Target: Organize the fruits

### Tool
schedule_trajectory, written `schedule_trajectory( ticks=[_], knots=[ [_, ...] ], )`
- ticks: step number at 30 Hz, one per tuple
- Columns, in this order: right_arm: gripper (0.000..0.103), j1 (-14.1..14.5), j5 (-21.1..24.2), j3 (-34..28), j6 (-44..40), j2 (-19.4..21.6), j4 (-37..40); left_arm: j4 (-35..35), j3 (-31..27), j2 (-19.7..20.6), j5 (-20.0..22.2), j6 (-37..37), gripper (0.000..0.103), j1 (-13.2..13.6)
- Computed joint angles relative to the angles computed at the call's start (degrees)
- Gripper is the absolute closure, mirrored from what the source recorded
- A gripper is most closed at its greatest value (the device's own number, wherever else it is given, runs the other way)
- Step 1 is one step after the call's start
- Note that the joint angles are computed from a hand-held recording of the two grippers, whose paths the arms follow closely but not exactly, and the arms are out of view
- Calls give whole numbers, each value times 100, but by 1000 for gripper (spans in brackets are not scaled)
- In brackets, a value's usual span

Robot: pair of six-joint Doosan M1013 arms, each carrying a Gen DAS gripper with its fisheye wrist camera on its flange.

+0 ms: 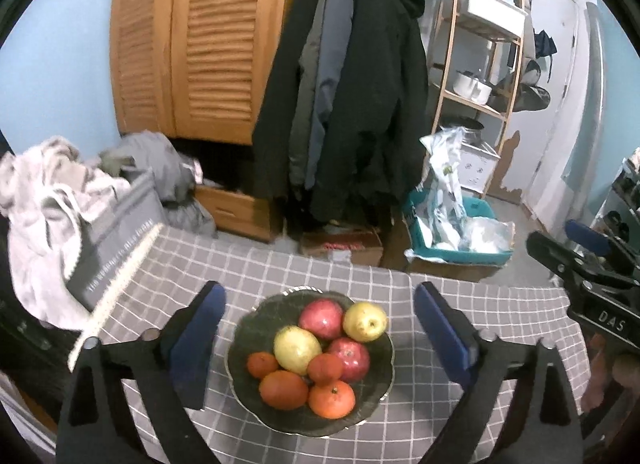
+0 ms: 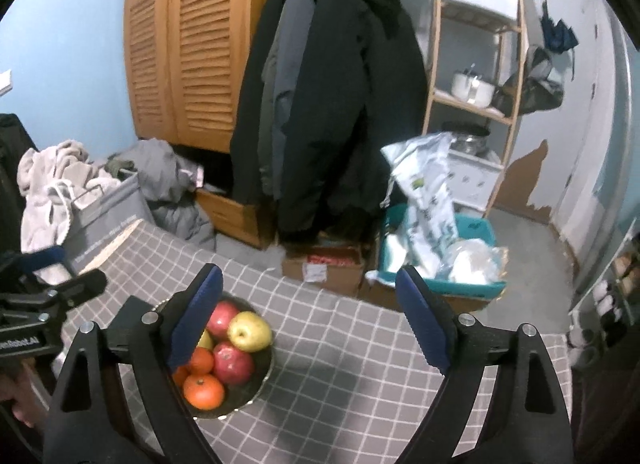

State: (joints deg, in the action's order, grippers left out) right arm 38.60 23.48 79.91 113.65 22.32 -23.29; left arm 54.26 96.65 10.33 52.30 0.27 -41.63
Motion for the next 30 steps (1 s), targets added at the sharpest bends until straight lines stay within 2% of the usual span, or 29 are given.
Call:
schedule_trajectory(
  ticks=[3,13,18,22,30],
  knots=[
    [16,-23,-100,101,120,-108,-41,218,-38,-34,156,-57,1,-84],
    [15,-61,-450,511,535,-460,-328,695,-105,-142,281,-169,1,-282],
    [15,-64,-522,593,748,-551,-575,781,-141,-152,316,-196,1,-327],
    [15,-100,-662,634,584,-596,-313,834,-144,-162,334,-238,1,-351],
    [15,-89,-630,613,728,-589,-460,788,-178,-162,319,-170,1,-365]
  ],
)
